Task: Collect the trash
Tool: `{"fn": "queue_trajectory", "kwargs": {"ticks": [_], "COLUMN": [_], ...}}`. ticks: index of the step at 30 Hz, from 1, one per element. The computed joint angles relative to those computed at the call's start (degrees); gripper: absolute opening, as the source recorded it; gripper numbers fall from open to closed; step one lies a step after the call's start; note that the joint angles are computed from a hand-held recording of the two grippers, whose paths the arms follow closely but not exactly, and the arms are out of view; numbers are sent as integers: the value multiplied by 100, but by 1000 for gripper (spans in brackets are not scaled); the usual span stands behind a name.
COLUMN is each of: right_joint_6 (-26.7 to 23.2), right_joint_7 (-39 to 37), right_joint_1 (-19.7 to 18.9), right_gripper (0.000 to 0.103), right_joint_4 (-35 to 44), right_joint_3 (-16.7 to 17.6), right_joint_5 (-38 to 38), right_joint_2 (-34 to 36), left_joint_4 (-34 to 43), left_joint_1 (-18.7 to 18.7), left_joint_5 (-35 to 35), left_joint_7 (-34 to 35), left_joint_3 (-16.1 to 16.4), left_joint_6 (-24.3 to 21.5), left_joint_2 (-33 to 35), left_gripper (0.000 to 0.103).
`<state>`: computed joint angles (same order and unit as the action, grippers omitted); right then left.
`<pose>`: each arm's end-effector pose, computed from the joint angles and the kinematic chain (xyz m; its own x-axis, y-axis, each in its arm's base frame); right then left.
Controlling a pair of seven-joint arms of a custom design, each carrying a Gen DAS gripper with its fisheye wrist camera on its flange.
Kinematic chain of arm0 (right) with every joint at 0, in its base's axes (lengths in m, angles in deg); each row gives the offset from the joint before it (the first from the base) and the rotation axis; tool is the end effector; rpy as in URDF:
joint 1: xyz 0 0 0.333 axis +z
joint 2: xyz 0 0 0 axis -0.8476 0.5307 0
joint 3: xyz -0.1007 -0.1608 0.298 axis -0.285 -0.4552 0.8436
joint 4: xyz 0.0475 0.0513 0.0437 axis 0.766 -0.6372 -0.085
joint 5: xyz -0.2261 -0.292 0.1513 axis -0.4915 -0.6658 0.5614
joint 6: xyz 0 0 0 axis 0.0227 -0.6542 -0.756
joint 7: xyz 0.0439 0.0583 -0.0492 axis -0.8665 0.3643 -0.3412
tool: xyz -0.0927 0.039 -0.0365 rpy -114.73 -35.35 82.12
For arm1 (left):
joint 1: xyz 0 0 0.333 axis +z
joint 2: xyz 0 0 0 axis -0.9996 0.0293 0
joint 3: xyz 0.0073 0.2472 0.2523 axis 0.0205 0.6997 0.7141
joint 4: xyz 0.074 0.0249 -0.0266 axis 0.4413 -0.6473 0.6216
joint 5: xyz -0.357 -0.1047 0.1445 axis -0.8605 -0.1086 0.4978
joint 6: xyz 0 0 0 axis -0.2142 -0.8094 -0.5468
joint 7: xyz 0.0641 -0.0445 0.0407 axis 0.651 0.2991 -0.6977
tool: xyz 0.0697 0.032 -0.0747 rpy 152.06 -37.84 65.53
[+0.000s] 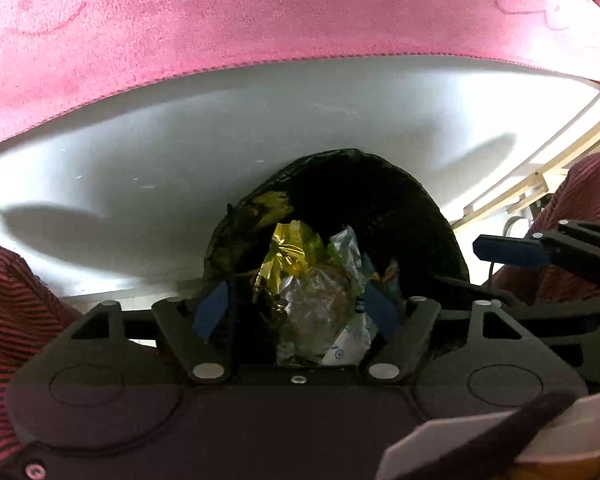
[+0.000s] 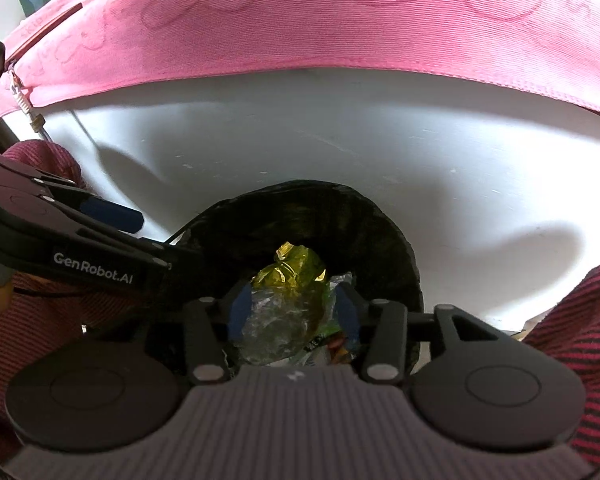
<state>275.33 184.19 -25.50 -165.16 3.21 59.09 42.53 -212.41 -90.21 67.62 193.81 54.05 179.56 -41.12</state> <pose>0.4763 0.2406 0.3233 0.1894 -0.9680 -0.1649 -0.8401 -0.0728 -0.5375 0.5228 -0.0826 0.3556 -0.3212 -0.9447 0.0659 -0.8956 0.2804 -0.3453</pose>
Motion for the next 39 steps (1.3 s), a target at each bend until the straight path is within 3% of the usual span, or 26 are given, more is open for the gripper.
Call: {"fn": "queue_trajectory", "kwargs": {"ticks": [3, 16, 39], "right_joint_6": [-30, -125, -61], "right_joint_7": [72, 434, 358], "right_joint_1": [381, 871, 484], "right_gripper": [70, 79, 80], "right_joint_4": [-6, -22, -32], "right_joint_3": [-386, -950, -584], "right_joint_5": [-43, -456, -462], "right_joint_2": [3, 31, 98], "left_joint_4": [37, 173, 222], "left_joint_1": [-9, 30, 34], "left_joint_5": [165, 302, 644], "left_joint_7": [-195, -631, -1006], "left_joint_3": [26, 42, 30], "left_joint_6": [-91, -572, -680], "left_joint_2": [29, 164, 248], "left_gripper": [77, 79, 80]}}
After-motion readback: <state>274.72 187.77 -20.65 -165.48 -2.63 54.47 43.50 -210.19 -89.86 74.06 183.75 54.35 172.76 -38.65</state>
